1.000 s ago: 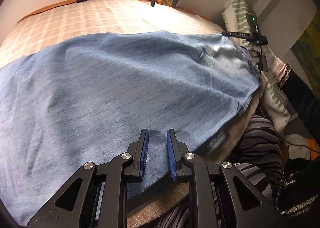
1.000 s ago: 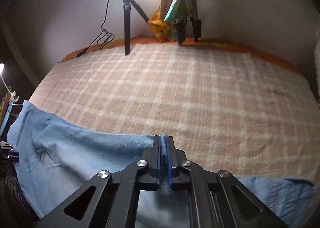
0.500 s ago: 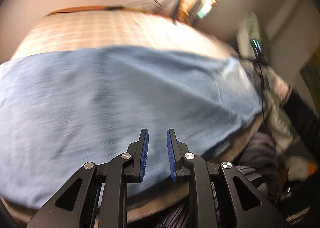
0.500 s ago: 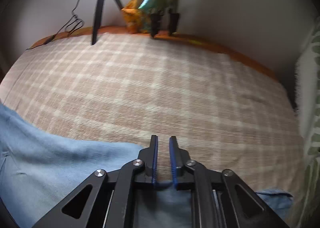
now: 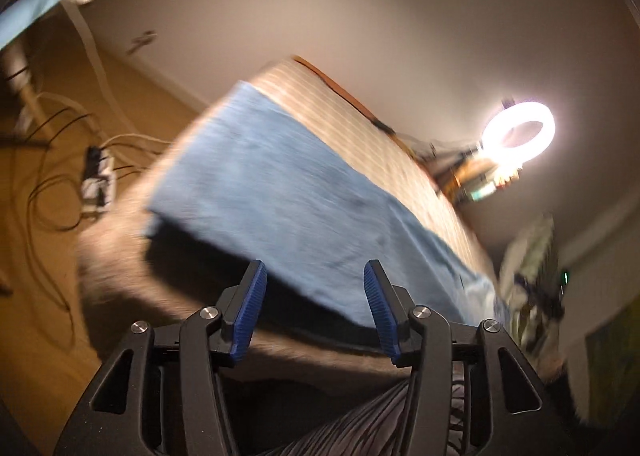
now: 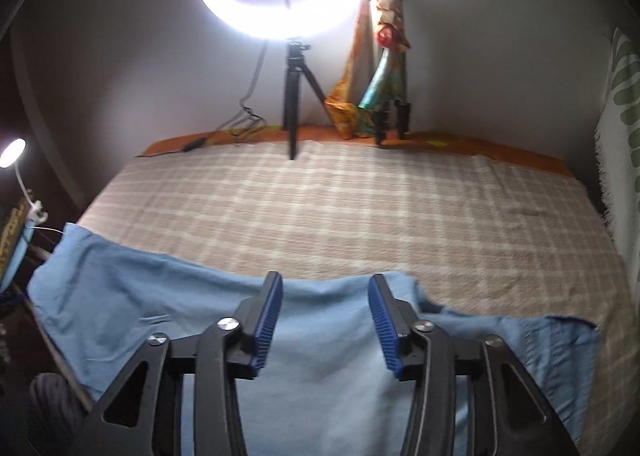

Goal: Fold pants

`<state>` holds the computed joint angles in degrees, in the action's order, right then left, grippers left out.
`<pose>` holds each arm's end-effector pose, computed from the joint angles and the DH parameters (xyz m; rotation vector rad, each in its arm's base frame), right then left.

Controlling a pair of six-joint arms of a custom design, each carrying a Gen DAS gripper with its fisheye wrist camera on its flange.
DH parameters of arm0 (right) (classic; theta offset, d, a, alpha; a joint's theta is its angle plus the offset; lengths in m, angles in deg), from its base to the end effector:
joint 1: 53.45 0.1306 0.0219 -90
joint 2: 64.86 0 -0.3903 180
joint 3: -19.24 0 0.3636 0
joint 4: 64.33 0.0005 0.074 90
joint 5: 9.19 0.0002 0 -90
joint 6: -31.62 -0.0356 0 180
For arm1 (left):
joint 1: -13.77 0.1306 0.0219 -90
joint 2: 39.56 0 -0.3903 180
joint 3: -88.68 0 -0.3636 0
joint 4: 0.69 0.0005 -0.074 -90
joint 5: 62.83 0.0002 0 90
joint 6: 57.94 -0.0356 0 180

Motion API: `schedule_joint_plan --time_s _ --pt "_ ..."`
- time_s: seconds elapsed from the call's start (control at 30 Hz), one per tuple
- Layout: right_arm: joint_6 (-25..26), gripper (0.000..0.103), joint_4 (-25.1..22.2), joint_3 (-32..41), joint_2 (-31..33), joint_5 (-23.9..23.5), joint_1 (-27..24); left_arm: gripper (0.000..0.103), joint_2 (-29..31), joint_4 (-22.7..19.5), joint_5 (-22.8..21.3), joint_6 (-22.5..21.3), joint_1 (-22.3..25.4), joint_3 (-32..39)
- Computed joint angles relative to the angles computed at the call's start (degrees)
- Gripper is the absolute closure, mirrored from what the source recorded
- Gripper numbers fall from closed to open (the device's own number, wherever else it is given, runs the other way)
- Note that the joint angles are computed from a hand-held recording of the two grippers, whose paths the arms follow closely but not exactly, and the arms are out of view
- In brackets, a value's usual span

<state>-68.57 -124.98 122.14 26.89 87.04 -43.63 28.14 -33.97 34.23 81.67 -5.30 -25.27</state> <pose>0.4554 0.0744 0.5077 0.0566 2.4273 0.0255 0.3072 -0.1114 0.4185 -0.5326 2.2308 -0.7909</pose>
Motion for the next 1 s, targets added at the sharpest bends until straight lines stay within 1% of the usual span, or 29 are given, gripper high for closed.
schedule_joint_plan --time_s 0.07,0.13,0.2,0.27,0.37,0.43,0.53,0.6,0.7,0.73,0.77,0.8,0.93,1.0 --pt "-0.99 0.049 0.16 -0.67 -1.08 -0.23 2.09 0.053 -1.69 1.06 0.53 2.27 2.31 -2.33" --pt "-1.47 0.048 0.13 -0.93 -1.56 -0.08 3.85 0.053 -2.81 3.99 2.08 5.4 4.84 -4.9" --pt "-2.27 0.048 -0.11 -1.16 -2.09 0.19 5.61 0.053 -3.46 6.05 4.04 7.59 7.14 -6.83" --pt "-3.09 0.048 -0.34 -1.18 -2.36 -0.06 7.31 0.053 -3.36 8.49 4.98 10.76 8.14 -8.7" --pt "-3.03 0.048 -0.89 -0.99 -2.55 0.82 9.84 0.053 -3.47 10.63 4.95 13.3 7.72 -10.73" --pt "-3.27 0.048 -1.06 -0.71 -2.61 1.28 11.24 0.053 -3.51 11.96 5.14 14.17 7.45 -11.91" --pt "-3.82 0.048 -0.86 -0.2 -2.53 1.02 12.18 0.053 -2.86 12.77 5.11 15.27 7.42 -12.56" --pt "-3.94 0.048 -1.26 0.89 -1.92 1.45 12.94 0.053 -2.85 15.83 4.71 16.62 7.29 -13.52" --pt "-4.21 0.048 -1.81 2.09 -1.02 1.79 14.05 0.053 -2.52 18.42 4.23 16.34 7.68 -14.03" --pt "-4.36 0.048 -1.83 2.42 -0.68 1.56 14.41 0.053 -2.03 19.83 4.18 16.86 7.61 -14.17" --pt "-4.38 0.048 -1.8 2.66 -0.39 1.49 14.63 0.05 -1.6 20.85 4.18 17.44 7.52 -14.28" --pt "-4.46 0.048 -1.93 3.06 0.01 1.68 15.07 0.048 -1.27 21.47 4.28 17.66 7.54 -14.3" --pt "-4.48 0.048 -2.23 4.82 1.94 1.46 16.54 0.048 -0.19 23.35 3.65 18.62 7.13 -14.21" --pt "-4.22 0.048 -2.43 5.65 2.82 1.43 17.18 0.047 -0.82 23.85 2.59 17.98 6.6 -14.4"
